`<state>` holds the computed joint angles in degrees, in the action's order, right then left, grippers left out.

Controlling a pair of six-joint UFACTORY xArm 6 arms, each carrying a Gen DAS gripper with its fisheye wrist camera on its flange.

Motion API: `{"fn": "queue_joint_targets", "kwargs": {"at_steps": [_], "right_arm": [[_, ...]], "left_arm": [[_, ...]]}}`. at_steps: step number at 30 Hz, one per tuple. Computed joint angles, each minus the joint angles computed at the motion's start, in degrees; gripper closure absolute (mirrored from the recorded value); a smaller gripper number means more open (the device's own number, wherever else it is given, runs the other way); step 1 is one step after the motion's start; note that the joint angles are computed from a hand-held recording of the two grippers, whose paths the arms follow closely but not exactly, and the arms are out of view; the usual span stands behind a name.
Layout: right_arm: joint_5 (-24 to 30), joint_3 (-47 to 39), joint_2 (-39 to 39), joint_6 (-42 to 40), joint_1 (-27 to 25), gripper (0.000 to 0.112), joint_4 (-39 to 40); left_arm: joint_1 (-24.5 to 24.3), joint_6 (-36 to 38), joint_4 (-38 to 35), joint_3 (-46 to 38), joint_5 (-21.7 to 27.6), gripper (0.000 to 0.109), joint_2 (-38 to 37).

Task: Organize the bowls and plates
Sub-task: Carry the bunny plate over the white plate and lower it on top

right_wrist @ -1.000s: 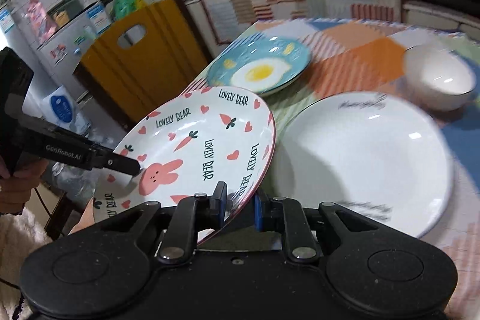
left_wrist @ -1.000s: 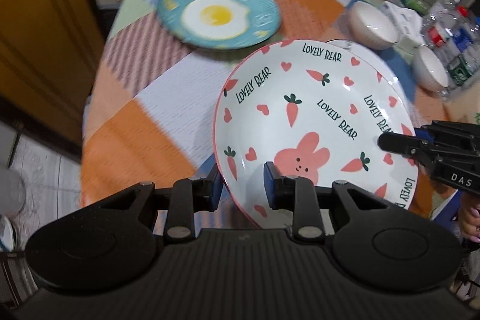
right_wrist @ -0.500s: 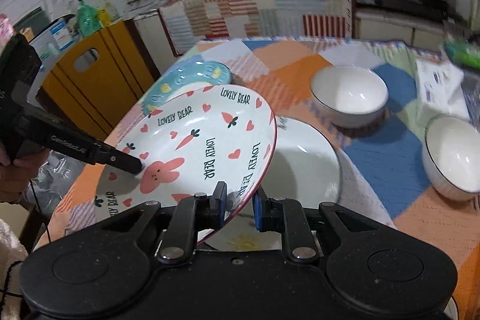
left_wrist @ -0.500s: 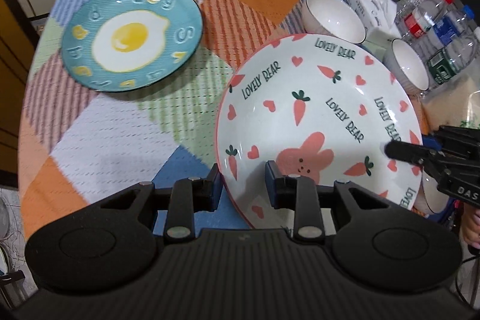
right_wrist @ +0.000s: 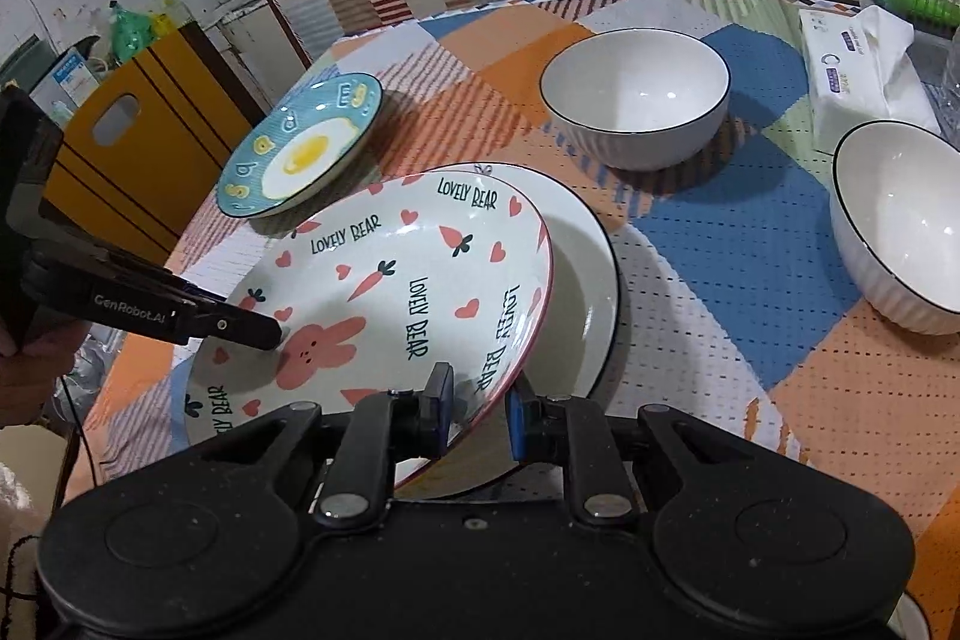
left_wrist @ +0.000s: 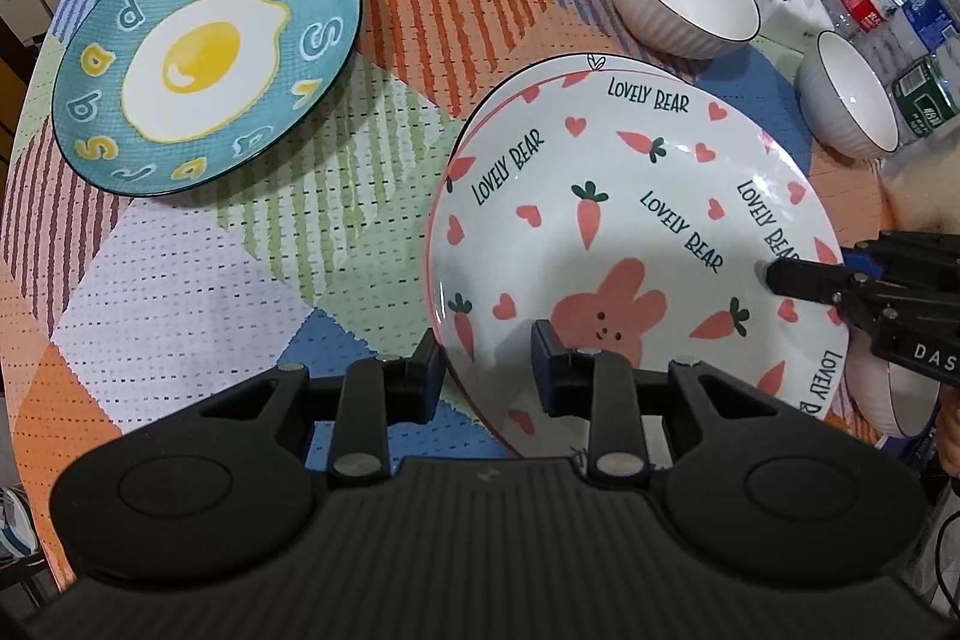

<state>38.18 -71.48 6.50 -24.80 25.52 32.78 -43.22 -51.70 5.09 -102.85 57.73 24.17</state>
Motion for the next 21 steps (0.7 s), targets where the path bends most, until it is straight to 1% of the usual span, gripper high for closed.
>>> {"fn": "queue_joint_targets", "kwargs": {"at_steps": [5, 10, 14, 17, 19, 21], "right_arm": [[0.81, -1.78, 1.46, 3.34, 0.17, 0.088, -4.88], [2.06, -2.85, 2.00, 6.99, 0.26, 0.088, -8.38], [2.41, -3.70, 2.18, 9.68, 0.65, 0.087, -11.44], [1.72, -3.47, 1.76, 11.53, 1.41, 0.086, -14.94], [2.01, -4.00, 2.04, 13.48, 1.72, 0.085, -16.95], [2.85, -5.09, 2.61, 15.46, 2.11, 0.084, -19.52]], "left_arm": [[0.52, 1.14, -1.86, -6.22, 5.00, 0.080, 3.75], [0.57, 1.98, -2.08, -9.84, 7.66, 0.080, 5.94], [0.01, 1.28, -0.75, -9.50, 7.31, 0.079, 5.88], [-0.47, -0.13, 0.36, -8.96, 7.30, 0.079, 5.49], [-0.79, -0.39, 1.31, -9.48, 7.99, 0.079, 5.72], [-1.01, 0.45, 1.37, -11.58, 9.73, 0.079, 6.89]]}}
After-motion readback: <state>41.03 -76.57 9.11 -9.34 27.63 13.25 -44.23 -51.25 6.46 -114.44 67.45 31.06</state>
